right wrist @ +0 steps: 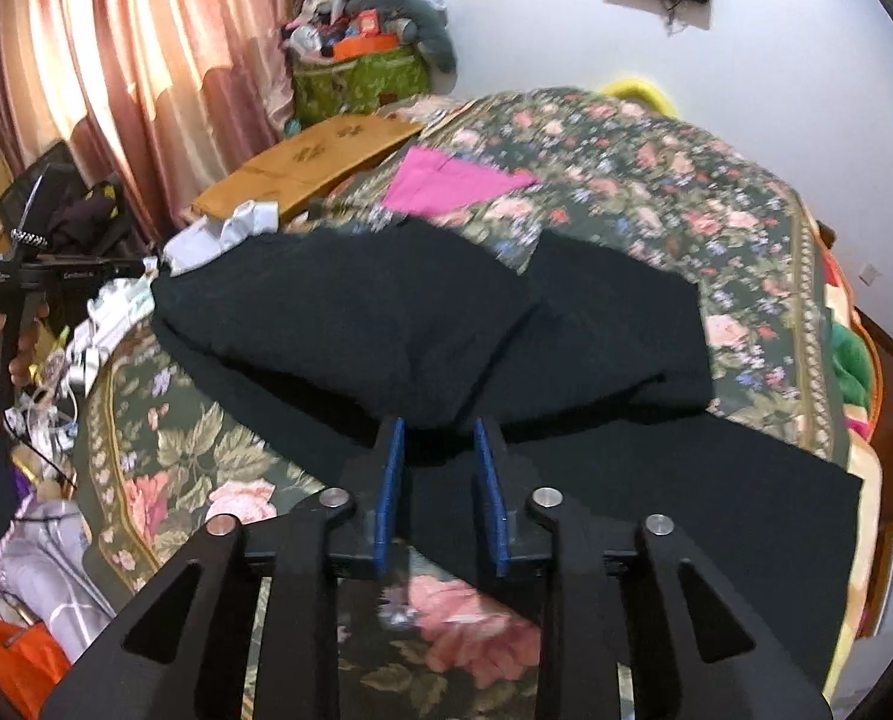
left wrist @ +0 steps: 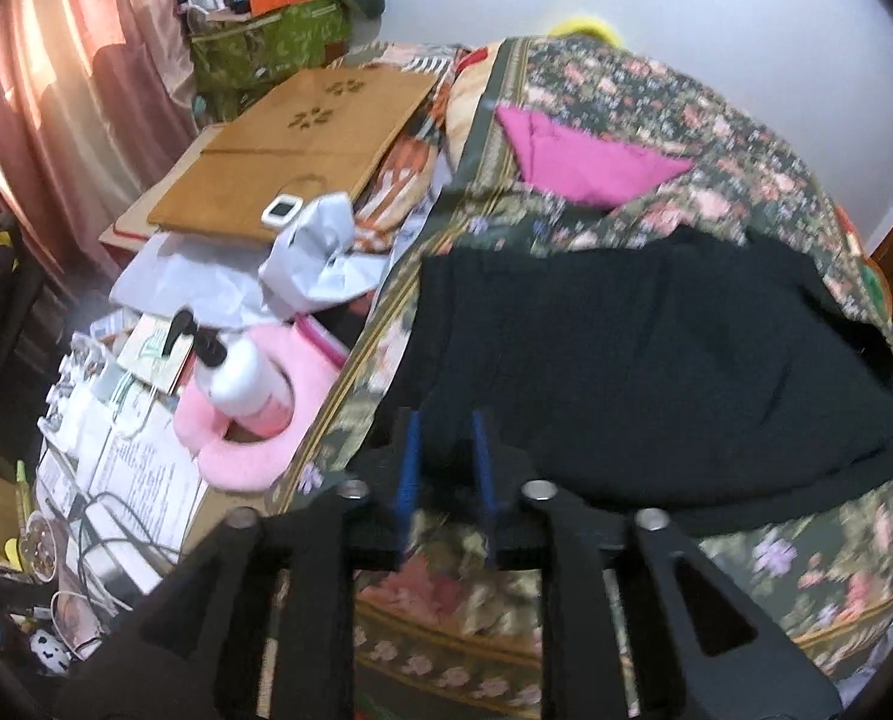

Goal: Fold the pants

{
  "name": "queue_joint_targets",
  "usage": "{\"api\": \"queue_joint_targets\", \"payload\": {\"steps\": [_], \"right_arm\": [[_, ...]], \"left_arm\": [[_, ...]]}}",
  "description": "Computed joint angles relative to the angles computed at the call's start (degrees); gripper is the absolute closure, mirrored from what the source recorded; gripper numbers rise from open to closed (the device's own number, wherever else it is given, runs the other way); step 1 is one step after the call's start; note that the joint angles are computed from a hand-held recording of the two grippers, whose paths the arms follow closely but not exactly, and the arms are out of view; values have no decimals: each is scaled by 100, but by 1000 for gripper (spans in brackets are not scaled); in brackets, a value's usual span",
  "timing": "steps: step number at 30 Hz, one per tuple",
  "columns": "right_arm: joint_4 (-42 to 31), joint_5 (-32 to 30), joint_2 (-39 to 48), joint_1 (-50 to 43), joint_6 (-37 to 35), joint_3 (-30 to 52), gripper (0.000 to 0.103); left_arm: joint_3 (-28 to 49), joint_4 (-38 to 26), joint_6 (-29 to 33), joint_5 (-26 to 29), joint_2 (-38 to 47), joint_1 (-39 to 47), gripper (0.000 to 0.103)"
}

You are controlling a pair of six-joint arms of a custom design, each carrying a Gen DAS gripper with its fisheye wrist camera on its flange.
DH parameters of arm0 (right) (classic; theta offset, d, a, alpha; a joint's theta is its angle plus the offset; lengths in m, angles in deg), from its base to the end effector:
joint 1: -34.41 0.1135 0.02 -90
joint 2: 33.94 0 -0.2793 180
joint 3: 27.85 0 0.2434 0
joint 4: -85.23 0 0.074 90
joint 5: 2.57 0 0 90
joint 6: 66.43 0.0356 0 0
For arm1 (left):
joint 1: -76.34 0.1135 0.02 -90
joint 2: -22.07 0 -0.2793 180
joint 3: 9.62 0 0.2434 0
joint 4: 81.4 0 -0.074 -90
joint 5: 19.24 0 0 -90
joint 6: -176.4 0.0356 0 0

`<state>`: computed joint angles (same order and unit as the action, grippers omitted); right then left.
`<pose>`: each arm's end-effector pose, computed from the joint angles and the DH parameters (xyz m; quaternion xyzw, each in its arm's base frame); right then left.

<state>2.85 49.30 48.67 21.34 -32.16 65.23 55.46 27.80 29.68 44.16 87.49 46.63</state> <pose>0.2535 -0.0363 0.3377 -0.3873 0.8508 0.1822 0.3048 0.1655 -0.0761 0.2659 -0.2608 0.9247 0.0562 0.2716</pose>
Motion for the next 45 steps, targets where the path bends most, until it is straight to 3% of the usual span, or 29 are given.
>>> {"api": "queue_joint_targets", "payload": {"steps": [3,7,9,10,19,24,35,38,40,42,45], "right_arm": [[142,-69,132,-70,237,262,63],[486,73,513,118,793,707,55],[689,164,732,266,1047,905,47],[812,237,840,359,1168,991,46],[875,955,2430,1356,1632,2450,45],[461,1420,3415,1869,1583,3531,45],[-757,1960,5729,2442,1870,6304,45],[-203,2058,5502,2491,1933,5698,52],[97,2028,5340,2472,1983,5364,66],[430,2140,5172,2450,2030,5003,87],[457,2159,5202,2391,1946,5066,93]], "left_arm": [[335,114,176,-173,210,66,45],[890,331,634,-287,714,210,30],[1205,426,830,-229,1044,336,13],[1338,553,953,-197,1201,415,11],[2352,1132,1720,430,2495,1042,9],[2891,1188,2144,607,3257,1308,9],[3103,1460,2518,777,4125,1521,9],[3124,1480,2552,776,4245,1519,9],[3147,1473,2554,763,4282,1497,9],[3215,1428,2536,757,4335,1462,9],[3348,1307,2479,768,4405,1376,9]]}}
